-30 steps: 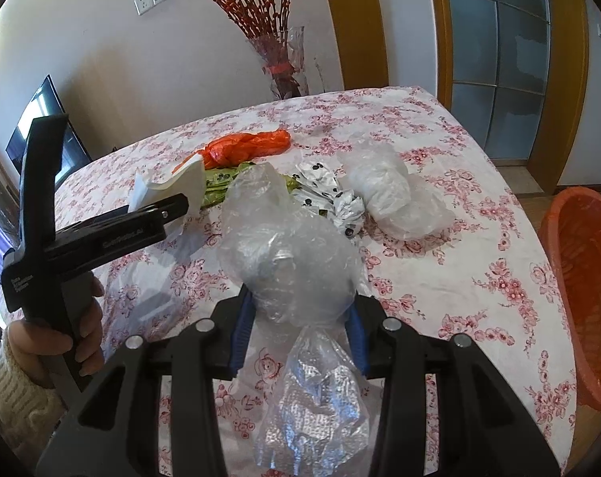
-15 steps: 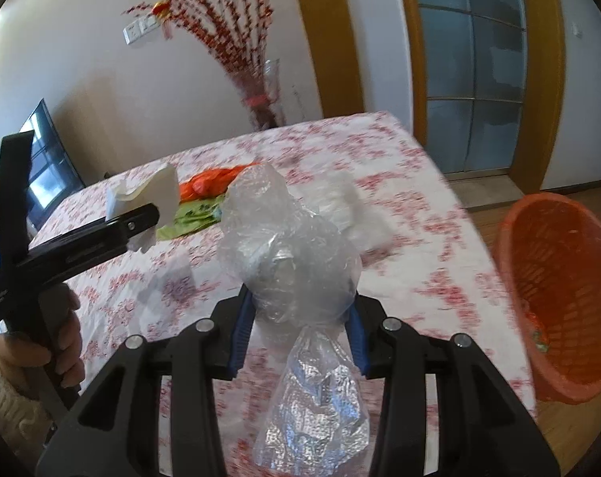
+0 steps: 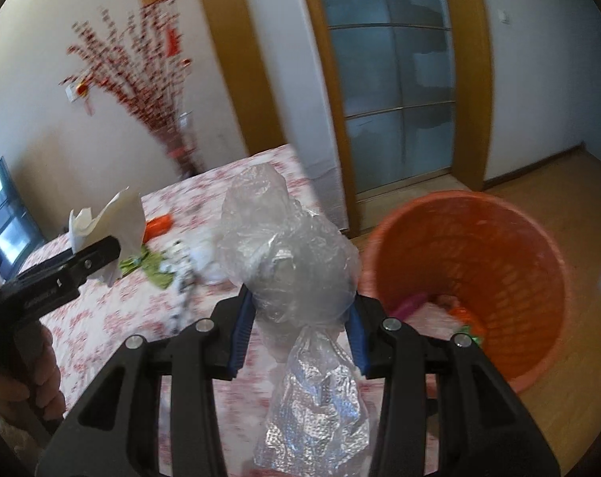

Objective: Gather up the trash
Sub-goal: 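Carry the clear plastic bag and white paper over the wastebasket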

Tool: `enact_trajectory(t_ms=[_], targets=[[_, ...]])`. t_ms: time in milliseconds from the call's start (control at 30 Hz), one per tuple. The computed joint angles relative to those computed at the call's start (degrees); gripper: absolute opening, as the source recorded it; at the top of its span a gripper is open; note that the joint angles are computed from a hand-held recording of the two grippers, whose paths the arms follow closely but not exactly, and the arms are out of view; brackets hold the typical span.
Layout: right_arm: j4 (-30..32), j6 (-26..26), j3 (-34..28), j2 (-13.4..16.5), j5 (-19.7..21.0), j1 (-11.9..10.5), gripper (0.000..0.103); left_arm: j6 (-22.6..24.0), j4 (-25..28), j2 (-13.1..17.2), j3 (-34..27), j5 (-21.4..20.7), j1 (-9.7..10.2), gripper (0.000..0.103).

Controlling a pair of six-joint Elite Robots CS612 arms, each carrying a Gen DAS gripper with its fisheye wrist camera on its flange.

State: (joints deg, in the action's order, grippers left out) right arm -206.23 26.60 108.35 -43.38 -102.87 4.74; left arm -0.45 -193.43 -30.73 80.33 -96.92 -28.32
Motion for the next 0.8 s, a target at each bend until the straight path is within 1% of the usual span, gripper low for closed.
enact_trajectory(t_ms=[233,367,600,800], targets=[[-2.48,3.38,3.84,-0.92,-3.01,-2.79,0.041,1.41,0.92,0.41,-0.73,-2.86,-2.77,0.09],[-3.28,4.52,5.24,-1.22,-4.96,-4.03,0.041,2.55,1.92,0.83,-1.46,-4.57,-4.43,0.09],[-3.93,7.26,7.08,-1.63,-6.14,-6.36,0.041,3.91,4.01,1.78,-3.17,-6.33,-6.85,0.09],[-4.64,8.91,7.65,-1.37,-5.96,-7.96,0.041,5.13,6.15,2.83,-4.93,-6.69,-8.05,0.09]])
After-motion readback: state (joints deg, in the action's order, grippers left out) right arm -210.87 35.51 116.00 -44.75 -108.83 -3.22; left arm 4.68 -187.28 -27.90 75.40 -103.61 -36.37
